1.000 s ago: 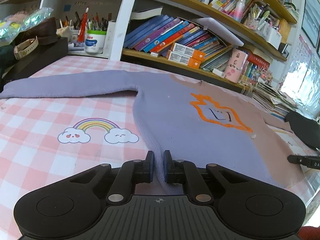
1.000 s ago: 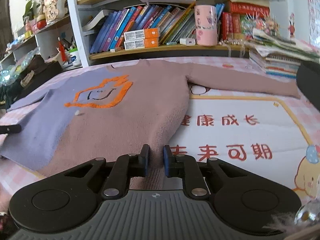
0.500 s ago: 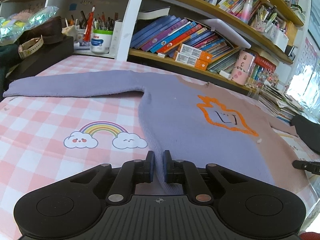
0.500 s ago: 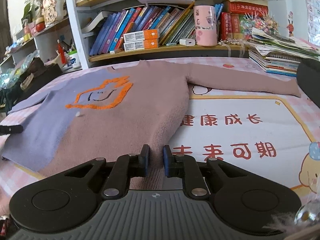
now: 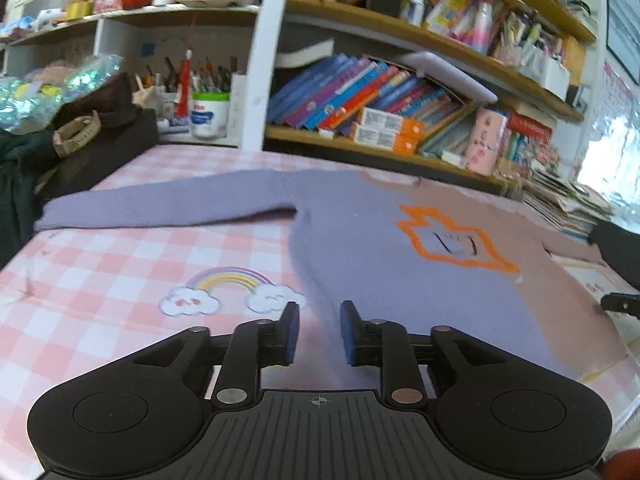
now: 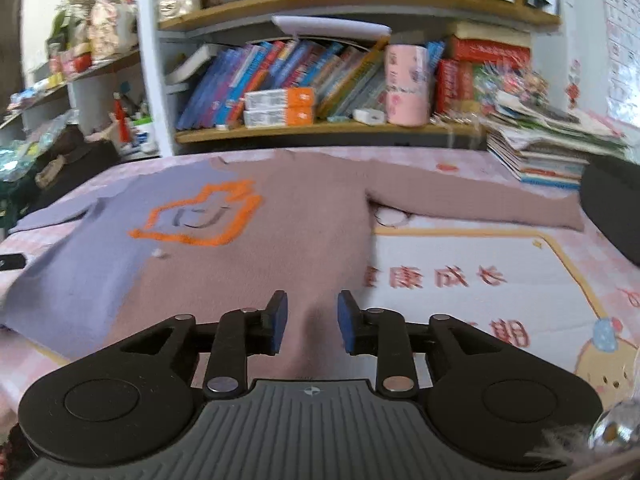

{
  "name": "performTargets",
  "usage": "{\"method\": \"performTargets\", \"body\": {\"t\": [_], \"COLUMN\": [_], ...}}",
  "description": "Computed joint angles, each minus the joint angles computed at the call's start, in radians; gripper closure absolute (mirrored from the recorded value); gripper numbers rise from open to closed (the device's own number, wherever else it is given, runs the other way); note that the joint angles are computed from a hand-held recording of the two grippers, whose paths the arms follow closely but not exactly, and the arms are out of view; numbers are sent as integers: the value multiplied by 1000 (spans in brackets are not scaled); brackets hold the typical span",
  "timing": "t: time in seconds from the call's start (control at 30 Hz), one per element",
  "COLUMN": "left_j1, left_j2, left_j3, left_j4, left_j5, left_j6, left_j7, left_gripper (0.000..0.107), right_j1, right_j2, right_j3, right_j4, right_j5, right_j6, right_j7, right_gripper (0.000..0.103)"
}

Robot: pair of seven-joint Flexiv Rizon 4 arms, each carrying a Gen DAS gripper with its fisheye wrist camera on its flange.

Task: Fold clothes

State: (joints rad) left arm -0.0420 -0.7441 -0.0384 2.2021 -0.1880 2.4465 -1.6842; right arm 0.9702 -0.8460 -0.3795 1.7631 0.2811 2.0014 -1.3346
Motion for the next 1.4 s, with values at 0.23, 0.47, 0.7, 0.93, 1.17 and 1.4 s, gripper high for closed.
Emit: {"method": "performTargets", "body": {"t": [0.23, 0.47, 0.7, 0.93, 1.17, 1.4], "left_j1": [-20, -26, -123, -213, -246, -203], "left_j2": [18, 14, -5, 2, -40, -125], "left_j3": [17, 25, 78, 141, 194, 124], "left_j4": [19, -43, -95, -133, -266, -480], "left_j5": [-51, -84, -256, -542, -898, -1370], "left_j6": [9, -65, -76, -162, -240, -216], "left_j7": [16, 44, 153, 331, 542, 946], "left_gripper": [69, 68, 10, 10, 10, 11], "right_j1": [-106, -223, -437, -615, -726, -753], "right_j2": [-6, -27, -73, -149, -244, -263], "right_j3": [115, 234, 451, 634, 819, 889], "right_j4": [-101, -200, -244, -317, -413, -437], "right_j5": [-182, -363, -581, -773, -888, -840], "right_j6": [-14, -69, -105, -148, -239, -290], "right_j7": [-79, -143, -159, -183, -229, -282], "right_gripper": [71, 68, 54, 35, 33, 27]}}
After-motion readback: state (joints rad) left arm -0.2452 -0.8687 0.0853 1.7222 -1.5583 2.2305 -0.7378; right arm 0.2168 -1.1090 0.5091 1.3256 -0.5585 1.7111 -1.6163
